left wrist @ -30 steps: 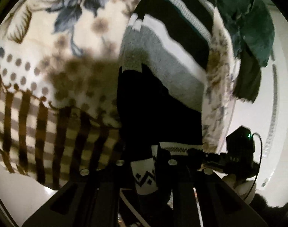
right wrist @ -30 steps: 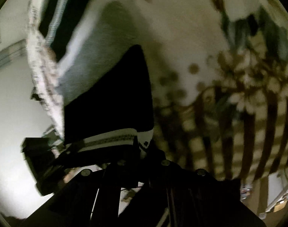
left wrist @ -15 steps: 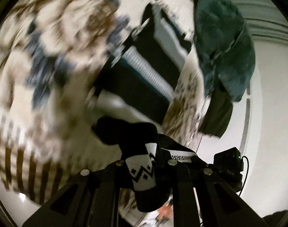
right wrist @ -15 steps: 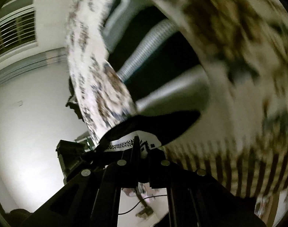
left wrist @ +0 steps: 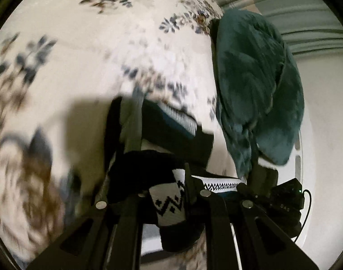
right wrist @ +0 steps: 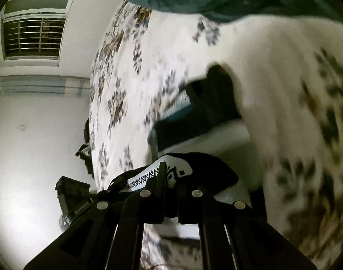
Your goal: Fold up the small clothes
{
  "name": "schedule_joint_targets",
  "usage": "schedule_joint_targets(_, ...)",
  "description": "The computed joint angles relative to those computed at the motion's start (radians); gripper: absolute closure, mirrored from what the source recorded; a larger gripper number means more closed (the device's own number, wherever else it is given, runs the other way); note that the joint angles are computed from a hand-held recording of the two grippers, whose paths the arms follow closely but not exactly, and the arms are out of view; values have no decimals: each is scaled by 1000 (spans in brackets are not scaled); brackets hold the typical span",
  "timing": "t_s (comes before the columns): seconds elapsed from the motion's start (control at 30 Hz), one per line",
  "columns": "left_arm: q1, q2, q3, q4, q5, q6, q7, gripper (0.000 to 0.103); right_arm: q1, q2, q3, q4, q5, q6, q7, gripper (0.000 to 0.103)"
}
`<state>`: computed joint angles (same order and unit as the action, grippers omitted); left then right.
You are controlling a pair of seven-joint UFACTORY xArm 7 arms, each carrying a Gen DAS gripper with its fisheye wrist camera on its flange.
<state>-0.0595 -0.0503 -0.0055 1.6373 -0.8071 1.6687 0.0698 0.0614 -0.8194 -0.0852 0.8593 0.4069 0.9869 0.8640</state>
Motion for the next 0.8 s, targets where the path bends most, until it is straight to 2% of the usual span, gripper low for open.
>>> schedule_joint_targets(0.17,-29,187,-57,140,14,-48,-61,90,-12,184,-78,86,8,-44,-86,96)
schedule_joint_targets(0.23,-27,262,-78,203,18,-40,-103,84,-18,219,-99,97,42,-51,-110,96)
schedule_joint_targets(0.3,-16,303,-96,230,5,-46,-117,64,-22,255,-122,97,95,-77,-140,93)
schedule_joint_targets(0.33,-7,309,-105,231,-11,-54,-117,44,-24,279,-134,100,117,-86,-160,93)
schedule_joint_targets(0.37,1,313,-111,230,-26,-63,-119,35,-30,286,-134,100,129,-79,-171,86)
schedule_joint_targets(0.4,4,319,-115,235,-29,-76,-124,35,-37,292,-132,100,137,-76,-181,79)
schedule_joint_targets(0.43,6,327,-117,246,-23,-91,-128,34,-46,300,-126,103,133,-77,-192,58)
schedule_joint_targets(0.47,11,335,-121,256,-26,-96,-128,34,-63,299,-113,104,115,-83,-193,44)
schedule_joint_targets(0.53,22,346,-125,275,-25,-98,-129,34,-82,295,-104,108,101,-83,-200,36)
schedule_joint_targets(0.63,45,321,-126,278,-10,-89,-72,34,-107,283,-93,131,44,-26,-215,34)
schedule_joint_targets(0.7,62,252,-112,215,7,-84,1,34,-113,273,-90,149,-3,44,-251,30)
schedule_joint_targets(0.8,110,61,-46,20,3,-10,90,34,-113,250,-95,146,-47,157,-323,27)
